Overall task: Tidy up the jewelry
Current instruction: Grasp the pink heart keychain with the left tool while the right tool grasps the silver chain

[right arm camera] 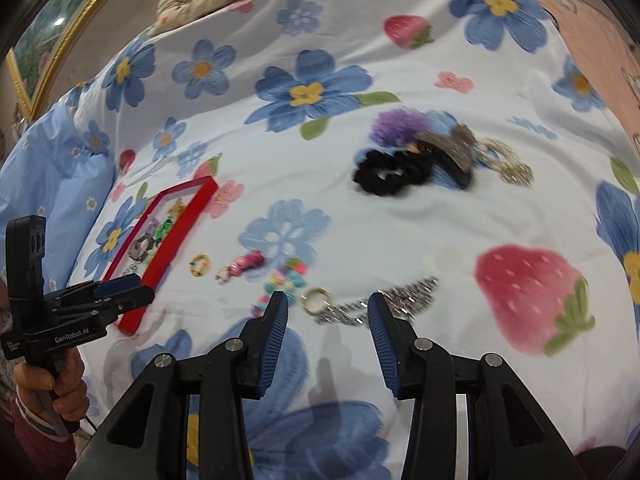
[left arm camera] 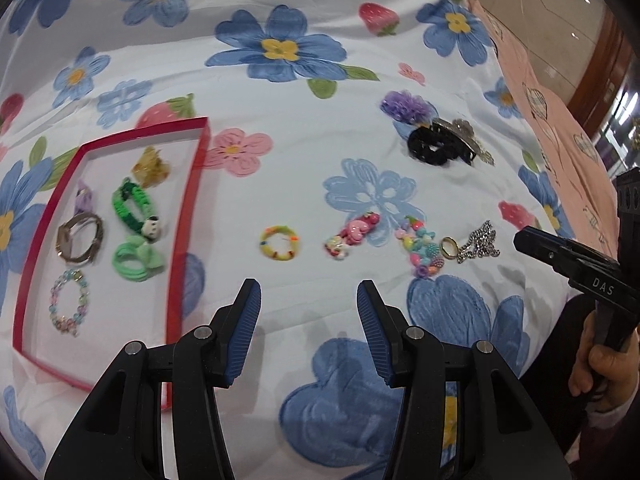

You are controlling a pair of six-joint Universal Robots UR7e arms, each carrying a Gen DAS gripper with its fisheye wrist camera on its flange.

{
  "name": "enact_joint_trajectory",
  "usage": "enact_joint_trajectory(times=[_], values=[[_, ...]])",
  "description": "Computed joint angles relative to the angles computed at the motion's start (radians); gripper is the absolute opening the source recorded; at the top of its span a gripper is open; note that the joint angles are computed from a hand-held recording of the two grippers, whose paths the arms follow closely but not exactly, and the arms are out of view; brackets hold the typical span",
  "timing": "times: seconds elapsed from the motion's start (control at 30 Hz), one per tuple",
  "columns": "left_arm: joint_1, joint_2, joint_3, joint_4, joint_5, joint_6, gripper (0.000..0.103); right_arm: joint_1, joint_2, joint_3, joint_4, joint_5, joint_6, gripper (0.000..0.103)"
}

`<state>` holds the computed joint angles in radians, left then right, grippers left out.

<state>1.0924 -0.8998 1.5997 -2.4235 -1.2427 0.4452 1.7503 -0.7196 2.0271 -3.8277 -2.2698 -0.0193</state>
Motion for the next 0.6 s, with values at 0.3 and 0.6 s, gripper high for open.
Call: enact_joint_trajectory(times=[0.3,0.6], values=[[-0.020,0.059,-0.024,0.017,0.027,0.040,0.049,-0.043,0.007,0.038,0.011,-0.007,0.067,0.052],[-0.024,0.165,-0.117,0.048,0.030,0.092,0.049,-0.083,0.027,-0.017,0.051,-0.022,0.051,0.055]])
